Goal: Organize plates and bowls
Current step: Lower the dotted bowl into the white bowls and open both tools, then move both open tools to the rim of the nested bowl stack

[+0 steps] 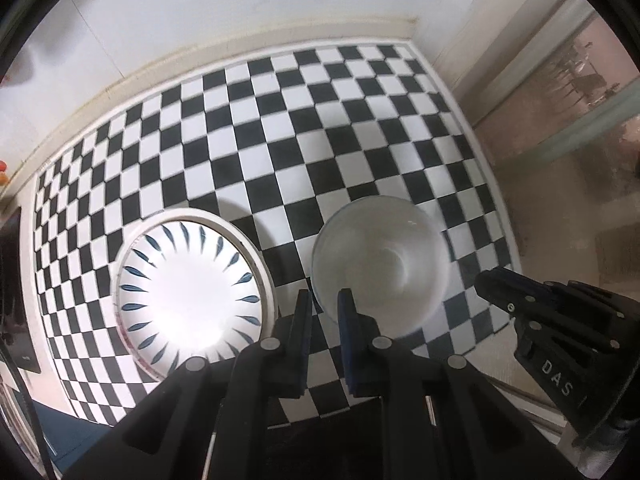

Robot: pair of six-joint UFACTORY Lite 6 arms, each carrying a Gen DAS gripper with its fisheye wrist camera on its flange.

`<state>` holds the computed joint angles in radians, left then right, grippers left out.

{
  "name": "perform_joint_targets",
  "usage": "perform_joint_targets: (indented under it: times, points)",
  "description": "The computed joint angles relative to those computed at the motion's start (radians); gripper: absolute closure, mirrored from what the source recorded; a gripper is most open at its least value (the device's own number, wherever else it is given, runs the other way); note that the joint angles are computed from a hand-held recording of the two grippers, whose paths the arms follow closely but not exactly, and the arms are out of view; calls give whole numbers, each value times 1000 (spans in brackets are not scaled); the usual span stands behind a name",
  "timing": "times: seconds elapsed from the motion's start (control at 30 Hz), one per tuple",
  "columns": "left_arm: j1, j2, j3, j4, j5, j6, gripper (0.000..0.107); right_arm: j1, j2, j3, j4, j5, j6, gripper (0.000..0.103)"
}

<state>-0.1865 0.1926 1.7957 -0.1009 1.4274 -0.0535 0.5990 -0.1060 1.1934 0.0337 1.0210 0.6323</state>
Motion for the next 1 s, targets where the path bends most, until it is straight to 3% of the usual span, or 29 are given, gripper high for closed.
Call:
perform_joint_targets:
  times: [0.23, 0.63, 0.9, 1.0]
  points:
    - [22, -46, 184, -4, 127, 41, 95, 229, -88, 182, -184, 202, 236, 92]
    - [26, -52, 435, -5, 286, 49, 95, 521, -50, 474, -391, 495, 457, 92]
    - [41, -60, 467, -8, 319, 26, 94, 549, -62, 518, -404, 530, 485, 92]
    - [41, -77, 443, -5, 299, 18, 87, 551, -69, 522, -409, 536, 492, 92]
